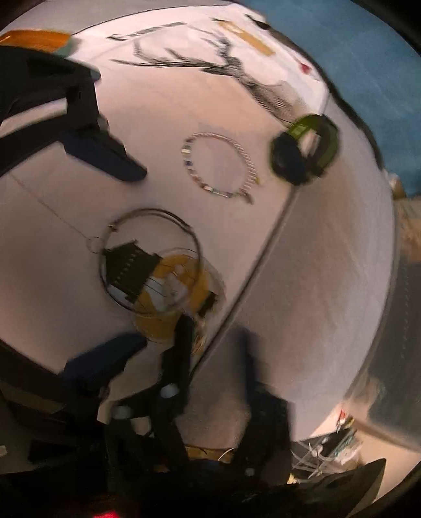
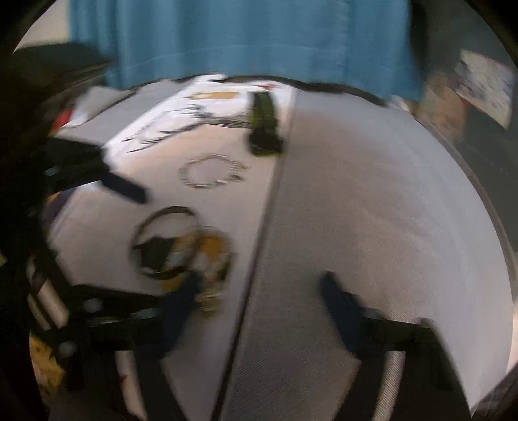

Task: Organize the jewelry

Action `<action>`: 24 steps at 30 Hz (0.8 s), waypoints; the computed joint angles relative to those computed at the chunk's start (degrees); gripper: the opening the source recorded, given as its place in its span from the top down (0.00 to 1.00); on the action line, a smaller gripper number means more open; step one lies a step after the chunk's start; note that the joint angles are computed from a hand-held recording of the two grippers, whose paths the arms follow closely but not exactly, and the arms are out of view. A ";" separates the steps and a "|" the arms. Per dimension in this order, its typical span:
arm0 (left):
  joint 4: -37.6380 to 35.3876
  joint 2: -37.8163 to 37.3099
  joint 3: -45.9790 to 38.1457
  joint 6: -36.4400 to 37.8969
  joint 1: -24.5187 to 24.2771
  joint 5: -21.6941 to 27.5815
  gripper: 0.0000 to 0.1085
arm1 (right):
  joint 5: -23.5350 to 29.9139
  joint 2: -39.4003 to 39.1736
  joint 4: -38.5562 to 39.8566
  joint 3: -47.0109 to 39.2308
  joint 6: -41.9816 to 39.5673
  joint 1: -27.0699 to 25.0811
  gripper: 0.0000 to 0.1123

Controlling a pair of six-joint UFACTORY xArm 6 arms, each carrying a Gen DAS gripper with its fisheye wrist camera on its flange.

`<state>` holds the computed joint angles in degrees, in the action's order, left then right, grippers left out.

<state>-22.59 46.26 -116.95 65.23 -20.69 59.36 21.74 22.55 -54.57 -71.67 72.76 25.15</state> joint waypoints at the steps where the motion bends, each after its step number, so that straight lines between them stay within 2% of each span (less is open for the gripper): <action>1: -0.51 0.63 -1.46 -0.19 0.03 1.04 0.46 | 1.09 0.45 1.27 -0.85 -2.05 0.59 0.89; 3: -0.81 3.64 -7.59 -5.26 0.74 6.58 0.46 | 3.25 0.92 3.25 -1.98 -3.26 1.35 0.89; 4: -1.13 3.86 -8.20 -6.10 1.07 6.94 0.46 | 2.97 0.73 4.24 -1.71 -2.34 1.22 0.89; 7: -2.18 0.22 -3.34 -5.75 2.02 3.93 0.46 | 2.98 -1.06 2.82 -0.07 3.66 1.01 0.89; 12: -7.81 -10.75 10.78 -3.29 4.18 -3.30 0.46 | 7.48 -5.44 -1.92 1.40 11.30 2.83 0.89; 15: -11.20 -18.06 19.73 -2.14 6.23 -8.13 0.46 | 11.17 -6.75 -2.97 0.24 12.27 4.70 0.89; 18: -14.30 -24.26 26.30 -1.34 9.04 -10.51 0.46 | 15.41 -7.26 -3.40 -1.65 12.82 7.18 0.89; 24: -16.50 -34.66 38.53 -1.76 14.56 -16.67 0.46 | 20.27 -6.71 -2.99 -5.64 13.84 13.24 0.89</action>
